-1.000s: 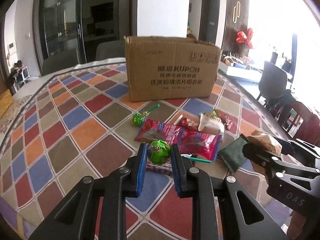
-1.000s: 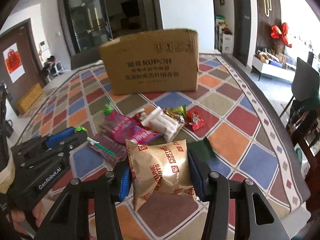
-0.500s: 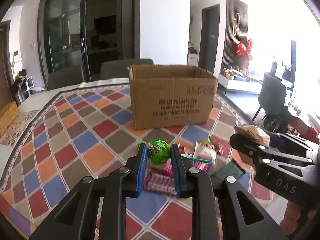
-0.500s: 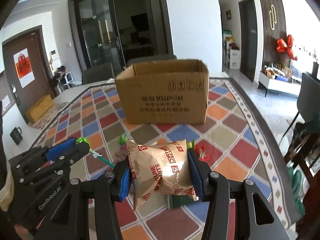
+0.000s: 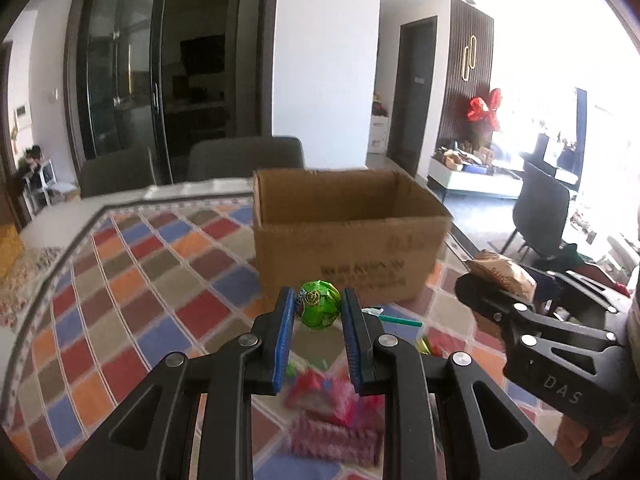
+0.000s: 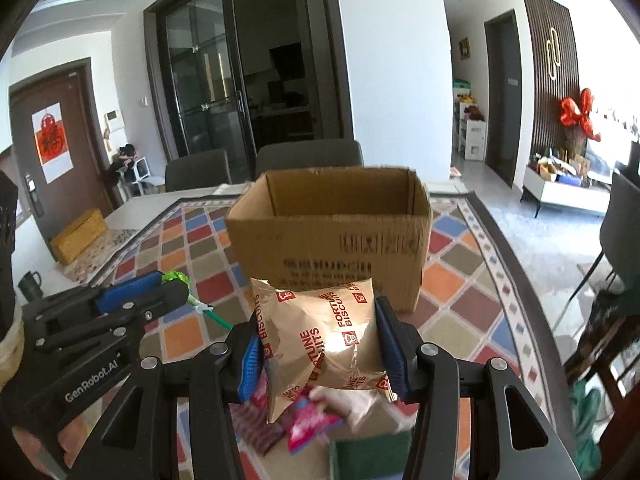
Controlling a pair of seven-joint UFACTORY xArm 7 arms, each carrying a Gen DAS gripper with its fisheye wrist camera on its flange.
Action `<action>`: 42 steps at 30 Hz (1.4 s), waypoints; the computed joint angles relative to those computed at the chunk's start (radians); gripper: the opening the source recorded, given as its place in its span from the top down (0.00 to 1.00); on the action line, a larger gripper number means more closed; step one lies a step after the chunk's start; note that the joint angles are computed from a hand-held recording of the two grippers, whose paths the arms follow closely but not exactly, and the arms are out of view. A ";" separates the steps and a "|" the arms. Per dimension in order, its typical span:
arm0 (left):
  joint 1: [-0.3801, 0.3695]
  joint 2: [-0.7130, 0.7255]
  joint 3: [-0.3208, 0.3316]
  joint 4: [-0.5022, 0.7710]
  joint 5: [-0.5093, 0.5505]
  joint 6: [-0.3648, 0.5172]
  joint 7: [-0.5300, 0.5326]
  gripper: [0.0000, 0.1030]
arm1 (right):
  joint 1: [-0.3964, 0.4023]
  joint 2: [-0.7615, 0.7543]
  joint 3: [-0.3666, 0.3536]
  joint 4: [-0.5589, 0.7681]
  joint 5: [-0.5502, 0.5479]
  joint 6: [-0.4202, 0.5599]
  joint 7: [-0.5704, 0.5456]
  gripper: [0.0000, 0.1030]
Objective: Organize snacks
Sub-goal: 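Lift the lollipop and biscuit bag and carry both over the cardboard box, then open both tools to drop the lollipop and biscuit bag into the box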
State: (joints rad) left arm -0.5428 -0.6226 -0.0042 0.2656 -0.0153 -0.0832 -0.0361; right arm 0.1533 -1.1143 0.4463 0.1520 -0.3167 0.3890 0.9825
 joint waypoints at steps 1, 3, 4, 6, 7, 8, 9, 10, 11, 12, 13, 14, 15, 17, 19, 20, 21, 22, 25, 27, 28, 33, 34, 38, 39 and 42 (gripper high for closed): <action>0.004 0.026 0.002 0.025 0.002 -0.004 0.003 0.77 | -0.034 0.028 -0.005 0.016 -0.016 -0.028 -0.014 0.51; 0.011 0.070 0.005 0.066 0.005 -0.015 0.008 0.77 | -0.082 0.070 -0.011 0.039 -0.034 -0.070 -0.035 0.51; 0.017 0.090 0.004 0.087 0.006 -0.018 0.010 0.77 | -0.109 0.096 -0.015 0.053 -0.042 -0.095 -0.049 0.51; 0.020 0.133 0.011 0.129 0.009 -0.039 0.015 0.77 | -0.160 0.141 -0.021 0.083 -0.054 -0.133 -0.077 0.51; 0.040 0.151 -0.005 0.148 0.012 -0.045 0.014 0.77 | -0.181 0.169 -0.031 0.098 -0.056 -0.155 -0.095 0.51; 0.068 0.171 -0.029 0.170 0.015 -0.048 0.010 0.77 | -0.198 0.199 -0.042 0.114 -0.054 -0.178 -0.113 0.51; 0.082 0.192 -0.040 0.194 0.020 -0.052 0.010 0.77 | -0.213 0.223 -0.049 0.128 -0.050 -0.191 -0.127 0.51; 0.098 0.215 -0.053 0.220 0.024 -0.052 0.008 0.77 | -0.234 0.248 -0.054 0.144 -0.047 -0.207 -0.141 0.50; 0.104 0.233 -0.055 0.239 0.028 -0.050 0.010 0.77 | -0.255 0.276 -0.057 0.163 -0.047 -0.220 -0.158 0.50; 0.123 0.258 -0.071 0.267 0.031 -0.048 0.008 0.76 | -0.274 0.300 -0.055 0.181 -0.045 -0.225 -0.171 0.50; 0.142 0.280 -0.086 0.293 0.035 -0.041 0.006 0.76 | -0.294 0.333 -0.059 0.202 -0.045 -0.240 -0.187 0.50; 0.144 0.296 -0.087 0.311 0.037 -0.034 0.007 0.77 | -0.301 0.359 -0.065 0.218 -0.041 -0.245 -0.204 0.50; 0.133 0.324 -0.074 0.341 0.036 -0.021 0.011 0.77 | -0.312 0.382 -0.064 0.232 -0.038 -0.248 -0.214 0.50; 0.148 0.366 -0.085 0.385 0.036 -0.002 0.014 0.77 | -0.330 0.436 -0.070 0.265 -0.033 -0.258 -0.239 0.50; 0.197 0.407 -0.128 0.428 0.050 0.018 0.006 0.77 | -0.354 0.489 -0.070 0.299 -0.034 -0.258 -0.256 0.50; 0.206 0.434 -0.135 0.454 0.055 0.032 0.009 0.76 | -0.357 0.510 -0.072 0.311 -0.035 -0.254 -0.266 0.50; 0.211 0.447 -0.141 0.469 0.058 0.043 0.011 0.76 | -0.361 0.534 -0.076 0.328 -0.035 -0.247 -0.274 0.50; 0.233 0.462 -0.160 0.482 0.071 0.049 0.000 0.76 | -0.366 0.555 -0.075 0.343 -0.037 -0.243 -0.275 0.50; 0.210 0.501 -0.145 0.523 0.048 0.086 0.024 0.76 | -0.333 0.625 -0.125 0.379 -0.028 -0.243 -0.311 0.50; 0.229 0.520 -0.161 0.547 0.066 0.110 0.001 0.76 | -0.301 0.665 -0.163 0.396 -0.010 -0.238 -0.332 0.50; 0.240 0.524 -0.169 0.553 0.086 0.116 -0.016 0.75 | -0.287 0.688 -0.182 0.405 -0.002 -0.239 -0.345 0.47; 0.323 0.504 -0.220 0.536 0.281 0.107 -0.188 0.50 | -0.314 0.692 -0.166 0.407 -0.029 -0.217 -0.302 0.33; 0.322 0.485 -0.218 0.517 0.284 0.100 -0.191 0.49 | -0.312 0.682 -0.168 0.399 -0.035 -0.218 -0.298 0.33; 0.305 0.421 -0.202 0.458 0.254 0.075 -0.164 0.42 | -0.319 0.619 -0.143 0.368 -0.062 -0.205 -0.266 0.33; 0.301 0.399 -0.199 0.438 0.244 0.071 -0.153 0.42 | -0.313 0.601 -0.144 0.357 -0.061 -0.201 -0.265 0.33; 0.290 0.330 -0.193 0.378 0.217 0.059 -0.126 0.40 | -0.302 0.528 -0.127 0.317 -0.057 -0.190 -0.249 0.33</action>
State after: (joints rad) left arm -0.2527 -0.2925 -0.1975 0.6435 0.2019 -0.0245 -0.1617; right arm -0.1491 -0.5866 0.3195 0.4691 -0.3732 0.1993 0.7337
